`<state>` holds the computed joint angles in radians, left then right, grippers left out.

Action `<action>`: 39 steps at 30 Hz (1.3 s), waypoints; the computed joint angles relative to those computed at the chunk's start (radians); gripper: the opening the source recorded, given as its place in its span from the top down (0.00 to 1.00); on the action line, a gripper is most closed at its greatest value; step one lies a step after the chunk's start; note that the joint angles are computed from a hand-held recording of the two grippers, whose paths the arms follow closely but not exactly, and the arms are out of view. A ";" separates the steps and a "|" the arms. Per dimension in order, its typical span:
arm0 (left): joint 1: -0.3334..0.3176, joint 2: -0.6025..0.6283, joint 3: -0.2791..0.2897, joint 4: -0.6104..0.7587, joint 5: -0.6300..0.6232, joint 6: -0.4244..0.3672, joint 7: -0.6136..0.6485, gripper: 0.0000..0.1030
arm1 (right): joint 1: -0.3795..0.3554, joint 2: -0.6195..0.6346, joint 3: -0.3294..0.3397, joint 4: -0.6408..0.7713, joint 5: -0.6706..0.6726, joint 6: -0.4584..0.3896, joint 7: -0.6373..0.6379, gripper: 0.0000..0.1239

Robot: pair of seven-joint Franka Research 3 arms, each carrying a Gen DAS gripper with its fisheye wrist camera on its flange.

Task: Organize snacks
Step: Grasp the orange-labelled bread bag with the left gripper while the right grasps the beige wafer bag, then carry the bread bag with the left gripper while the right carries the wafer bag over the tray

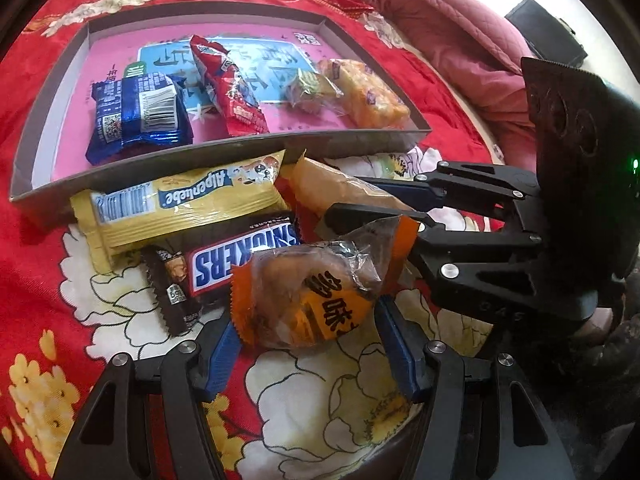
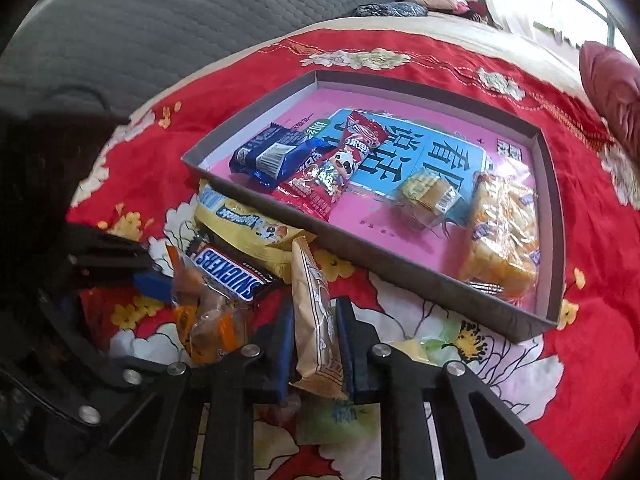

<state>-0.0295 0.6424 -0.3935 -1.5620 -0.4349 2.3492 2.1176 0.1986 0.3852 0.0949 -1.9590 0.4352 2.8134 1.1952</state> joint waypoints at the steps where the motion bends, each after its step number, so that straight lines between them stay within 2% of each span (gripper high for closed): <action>1: 0.003 0.001 -0.004 -0.001 -0.006 0.003 0.003 0.36 | -0.005 0.001 0.005 0.002 0.011 -0.003 -0.001 0.84; 10: 0.016 -0.010 -0.018 -0.030 -0.053 0.045 0.010 0.41 | -0.022 0.000 0.016 0.007 0.063 -0.012 -0.020 0.84; 18: 0.038 -0.024 -0.027 -0.045 -0.093 0.039 0.021 0.47 | -0.048 -0.021 0.044 -0.011 0.149 0.005 -0.081 0.84; 28: 0.052 -0.081 -0.031 -0.094 -0.162 0.065 0.077 0.48 | -0.088 -0.048 0.089 -0.018 0.350 0.020 -0.237 0.84; 39: 0.048 -0.117 -0.016 -0.115 -0.211 0.087 0.077 0.48 | -0.079 -0.060 0.087 -0.016 0.451 0.044 -0.324 0.84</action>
<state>0.0181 0.5258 -0.4098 -1.6769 -0.6460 2.4362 2.1944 0.1201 0.3247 0.1818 -1.9747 0.8867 2.8578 0.8707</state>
